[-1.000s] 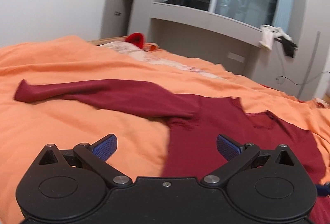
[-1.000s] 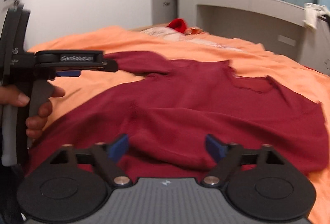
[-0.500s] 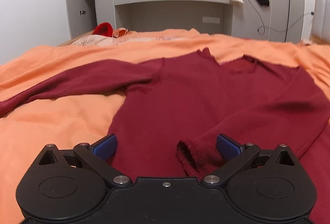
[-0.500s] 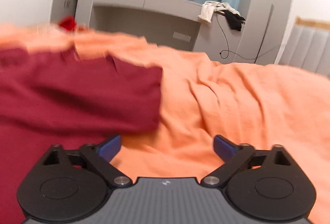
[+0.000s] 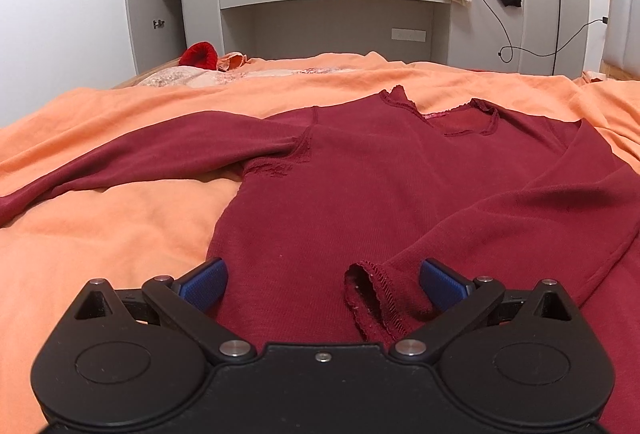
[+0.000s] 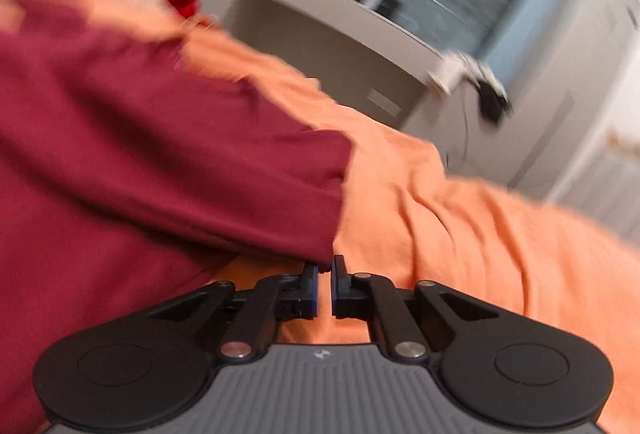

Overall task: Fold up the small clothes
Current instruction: 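Fold the sleeve across the sweater body with the right gripper and release, then grasp the other sleeve cuff with the left gripper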

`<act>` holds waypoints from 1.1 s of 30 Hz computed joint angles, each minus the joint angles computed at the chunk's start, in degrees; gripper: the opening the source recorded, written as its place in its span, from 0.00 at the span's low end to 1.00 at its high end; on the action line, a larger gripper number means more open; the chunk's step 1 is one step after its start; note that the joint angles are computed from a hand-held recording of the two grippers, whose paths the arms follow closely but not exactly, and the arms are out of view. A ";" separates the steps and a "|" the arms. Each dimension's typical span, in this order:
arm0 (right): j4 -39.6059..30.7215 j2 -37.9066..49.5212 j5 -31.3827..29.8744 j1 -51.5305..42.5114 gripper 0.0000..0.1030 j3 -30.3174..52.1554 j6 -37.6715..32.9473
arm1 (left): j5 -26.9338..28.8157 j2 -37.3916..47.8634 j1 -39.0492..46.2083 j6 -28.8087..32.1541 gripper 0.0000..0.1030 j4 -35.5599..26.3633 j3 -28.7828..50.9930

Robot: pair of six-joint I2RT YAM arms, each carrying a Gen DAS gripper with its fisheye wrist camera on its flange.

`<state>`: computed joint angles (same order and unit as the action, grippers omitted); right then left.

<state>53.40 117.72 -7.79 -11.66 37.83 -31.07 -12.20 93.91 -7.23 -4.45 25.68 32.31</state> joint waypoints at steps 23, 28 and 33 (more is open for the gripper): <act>-20.51 2.37 -22.26 -9.67 0.21 14.42 30.65 | 0.54 0.83 -1.06 3.74 1.00 1.20 -1.03; -21.93 3.41 -18.77 -7.88 0.17 14.88 28.36 | 3.95 -0.34 1.10 2.06 0.99 -0.01 -0.95; -19.54 3.73 -19.36 -8.58 0.35 13.77 30.40 | 10.53 -3.87 8.84 -1.23 0.99 -3.23 -0.01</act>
<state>33.86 121.45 -27.14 -20.24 51.60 -0.67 -1.66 90.04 1.61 -5.68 22.45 32.30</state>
